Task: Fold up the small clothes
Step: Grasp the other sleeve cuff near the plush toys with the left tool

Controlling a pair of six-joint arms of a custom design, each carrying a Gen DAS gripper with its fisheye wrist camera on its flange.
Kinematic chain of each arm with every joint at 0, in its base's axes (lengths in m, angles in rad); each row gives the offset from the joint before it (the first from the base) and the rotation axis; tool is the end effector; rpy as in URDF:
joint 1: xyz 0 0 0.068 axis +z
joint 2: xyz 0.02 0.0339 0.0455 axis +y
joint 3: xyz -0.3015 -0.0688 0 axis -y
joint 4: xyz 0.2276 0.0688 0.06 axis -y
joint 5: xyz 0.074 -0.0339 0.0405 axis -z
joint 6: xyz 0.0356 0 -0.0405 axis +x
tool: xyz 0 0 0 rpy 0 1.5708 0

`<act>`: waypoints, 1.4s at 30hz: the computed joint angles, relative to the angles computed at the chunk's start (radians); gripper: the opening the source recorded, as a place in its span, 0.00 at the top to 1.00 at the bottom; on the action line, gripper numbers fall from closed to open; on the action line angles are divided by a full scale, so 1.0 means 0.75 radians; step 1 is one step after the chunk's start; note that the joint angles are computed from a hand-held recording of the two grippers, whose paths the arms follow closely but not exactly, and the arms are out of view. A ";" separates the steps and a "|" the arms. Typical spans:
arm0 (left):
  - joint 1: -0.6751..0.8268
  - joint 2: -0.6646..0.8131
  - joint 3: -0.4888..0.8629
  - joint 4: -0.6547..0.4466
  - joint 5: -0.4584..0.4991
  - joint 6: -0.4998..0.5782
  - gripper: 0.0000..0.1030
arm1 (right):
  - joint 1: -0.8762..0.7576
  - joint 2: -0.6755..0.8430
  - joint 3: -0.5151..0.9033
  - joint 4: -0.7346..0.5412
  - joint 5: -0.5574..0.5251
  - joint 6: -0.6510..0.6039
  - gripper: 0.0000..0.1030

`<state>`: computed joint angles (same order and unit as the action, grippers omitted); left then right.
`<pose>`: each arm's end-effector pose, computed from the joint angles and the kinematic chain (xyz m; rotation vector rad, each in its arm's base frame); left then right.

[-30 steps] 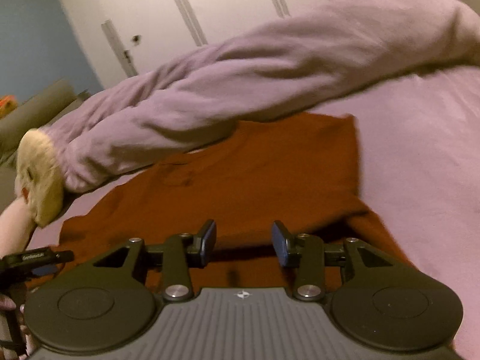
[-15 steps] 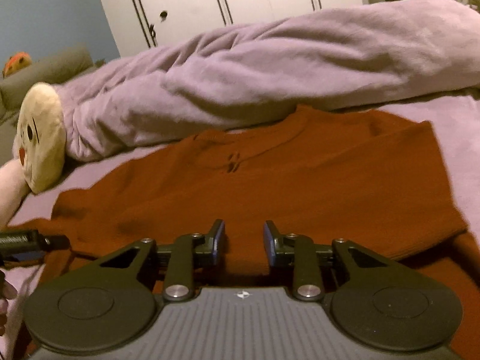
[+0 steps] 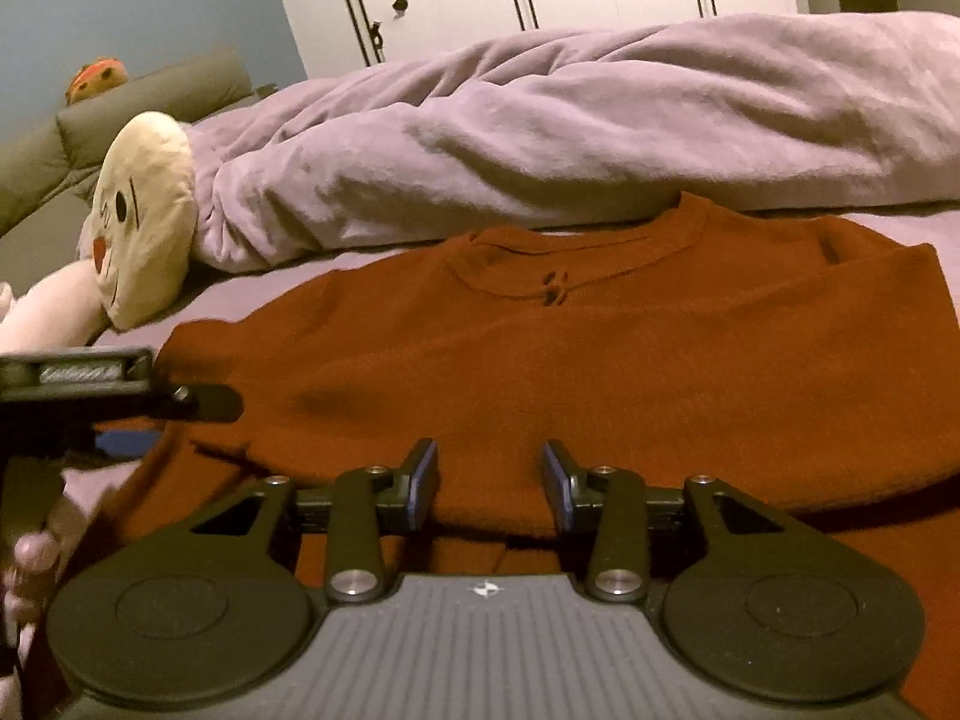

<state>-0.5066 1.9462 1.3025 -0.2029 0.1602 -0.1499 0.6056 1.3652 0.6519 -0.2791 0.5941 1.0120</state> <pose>0.3653 -0.2092 0.2236 0.5104 2.4096 -0.4877 0.1975 0.1125 0.2184 0.6775 2.2373 0.0092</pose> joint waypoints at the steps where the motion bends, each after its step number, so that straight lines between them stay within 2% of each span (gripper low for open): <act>1: -0.019 0.013 0.004 -0.001 -0.083 0.033 0.23 | 0.015 0.000 -0.006 -0.003 0.014 0.011 0.63; 2: -0.023 0.027 0.018 -0.023 -0.121 0.065 0.24 | 0.023 -0.008 -0.011 -0.009 0.020 0.021 0.63; 3: -0.009 0.016 -0.002 -0.002 -0.090 0.081 0.22 | 0.025 -0.011 -0.010 -0.013 0.022 0.026 0.63; 5: 0.049 -0.011 -0.011 -0.018 0.032 0.081 0.17 | 0.019 -0.028 -0.008 -0.027 0.011 0.039 0.63; 6: 0.096 -0.018 -0.002 -0.052 0.125 0.081 0.06 | 0.019 -0.041 -0.011 -0.033 0.007 0.045 0.63; 8: 0.191 -0.055 -0.025 -0.071 0.184 0.051 0.04 | 0.027 -0.080 -0.020 -0.057 0.006 0.080 0.59; 10: 0.288 -0.074 -0.028 -0.085 0.182 0.038 0.04 | 0.047 -0.128 -0.041 -0.077 0.018 0.128 0.55; 12: 0.419 -0.086 -0.033 -0.069 0.162 -0.011 0.04 | 0.090 -0.174 -0.052 -0.127 0.057 0.193 0.55; 15: 0.596 -0.054 0.020 -0.065 0.068 -0.105 0.04 | 0.161 -0.259 -0.073 -0.206 0.118 0.303 0.50; 17: 0.686 -0.014 0.063 -0.045 0.030 -0.181 0.04 | 0.201 -0.290 -0.073 -0.281 0.161 0.387 0.41; 19: 0.753 0.042 0.127 -0.055 0.011 -0.269 0.04 | 0.232 -0.299 -0.064 -0.367 0.187 0.479 0.39; 21: 0.787 0.088 0.176 -0.073 0.021 -0.326 0.04 | 0.251 -0.300 -0.064 -0.432 0.193 0.562 0.39; 23: 0.787 0.114 0.187 -0.060 0.009 -0.320 0.04 | 0.252 -0.307 -0.074 -0.446 0.182 0.600 0.39; 27: 0.764 0.103 0.119 0.068 -0.040 -0.332 0.06 | 0.246 -0.289 -0.065 -0.457 0.189 0.592 0.38; 29: 0.772 0.120 0.115 0.133 -0.044 -0.381 0.17 | 0.240 -0.284 -0.069 -0.443 0.185 0.585 0.36; 30: 0.774 0.129 0.120 0.154 -0.056 -0.407 0.26 | 0.241 -0.282 -0.070 -0.441 0.185 0.584 0.36; 32: 0.781 0.154 0.140 0.178 -0.064 -0.426 0.34 | 0.249 -0.284 -0.071 -0.444 0.189 0.583 0.35; 33: 0.785 0.167 0.154 0.183 -0.071 -0.422 0.46 | 0.252 -0.289 -0.074 -0.446 0.190 0.584 0.35; 34: 0.788 0.176 0.173 0.164 -0.086 -0.411 0.68 | 0.256 -0.296 -0.079 -0.450 0.192 0.589 0.35; 35: 0.788 0.185 0.201 0.131 -0.095 -0.393 0.85 | 0.258 -0.305 -0.083 -0.453 0.191 0.591 0.35; 36: 0.789 0.185 0.219 0.112 -0.076 -0.361 0.91 | 0.260 -0.313 -0.084 -0.463 0.193 0.597 0.35; 38: 0.784 0.148 0.187 0.153 -0.015 -0.300 0.91 | 0.265 -0.325 -0.082 -0.484 0.204 0.616 0.35; 42: 0.673 -0.029 0.035 0.285 0.024 -0.107 0.92 | 0.276 -0.369 -0.096 -0.527 0.228 0.670 0.35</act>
